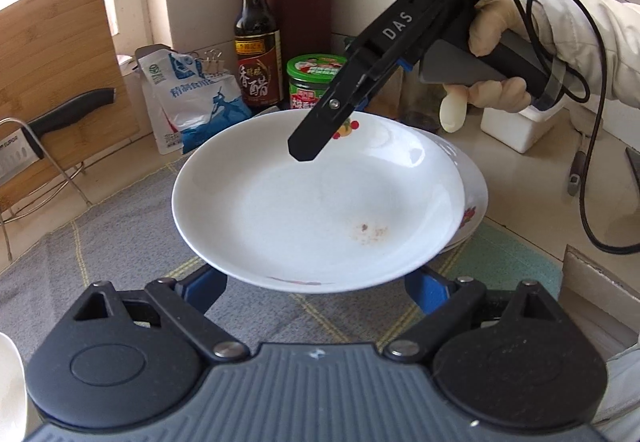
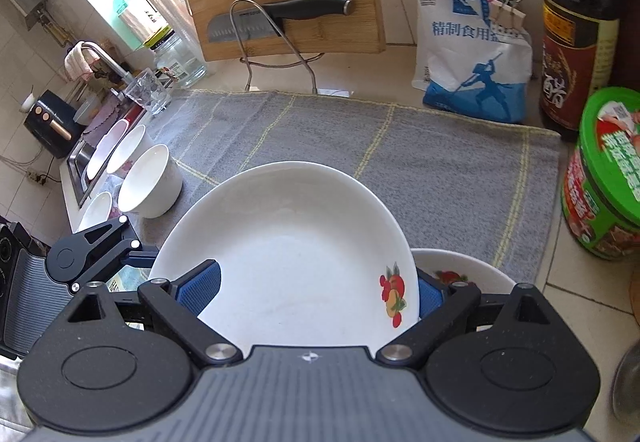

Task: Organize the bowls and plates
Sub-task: 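Lower the floral plate onto the plate stack with the right gripper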

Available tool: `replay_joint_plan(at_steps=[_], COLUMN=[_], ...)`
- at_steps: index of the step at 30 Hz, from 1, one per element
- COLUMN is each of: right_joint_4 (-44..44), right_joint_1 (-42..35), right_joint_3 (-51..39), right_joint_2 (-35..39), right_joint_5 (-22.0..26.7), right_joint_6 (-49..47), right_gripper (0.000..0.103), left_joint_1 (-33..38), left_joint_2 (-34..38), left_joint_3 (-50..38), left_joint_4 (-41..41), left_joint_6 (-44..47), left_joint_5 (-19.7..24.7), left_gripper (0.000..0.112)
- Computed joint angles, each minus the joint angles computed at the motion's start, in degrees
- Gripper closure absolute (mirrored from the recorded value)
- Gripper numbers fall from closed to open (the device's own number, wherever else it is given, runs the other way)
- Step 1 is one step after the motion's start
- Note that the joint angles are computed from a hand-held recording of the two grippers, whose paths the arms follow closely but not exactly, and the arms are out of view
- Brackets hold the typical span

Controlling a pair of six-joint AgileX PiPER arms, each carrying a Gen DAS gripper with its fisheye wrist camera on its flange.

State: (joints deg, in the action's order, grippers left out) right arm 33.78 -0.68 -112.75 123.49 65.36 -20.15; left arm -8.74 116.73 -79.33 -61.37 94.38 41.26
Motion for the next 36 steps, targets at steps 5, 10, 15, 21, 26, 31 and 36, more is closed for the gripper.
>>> replay_joint_plan(at_steps=[5,10,15,21,26,31,36], right_joint_4=[-0.03,0.68,0.87,1.09,1.22,1.09,0.71], right_joint_1=[-1.35,-2.78,-3.51,-4.17,-4.53,-4.76,-4.96], right_joint_3=[9.42,15.46,18.72,20.27,21.02,22.21,23.48], right_joint_2=[-5.76,-9.23,-10.76,-11.10,-11.19,-11.79,-12.34], right_joint_5=[-4.43,-6.94,-8.30,-8.93,-9.37,-9.84,-10.55], right_joint_6=[-0.66,-1.43,-1.74,-2.04,-2.15,-2.33,-1.87], right_gripper=[0.004,0.004,0.004,0.004,0.004,0.004,0.004], left_joint_1=[-1.43,-2.57,-3.14,-3.63,-4.00,-4.41,-4.78], left_joint_2=[0.46,0.53,1.07,1.91,2.42,3.62,4.23], left_joint_3=[-0.81,-0.73,-1.56,-3.04,-4.17,-5.82,-6.85], left_joint_4=[0.33,0.95,2.02,3.28,4.57,6.05,6.63], left_joint_6=[0.17,0.23,-0.51,-2.16,-3.70,-5.54,-6.15], left_joint_5=[1.35,2.16,2.94,3.68,4.20,4.96,5.68], left_gripper=[0.017,0.017,0.017,0.017,0.017,0.017,0.017])
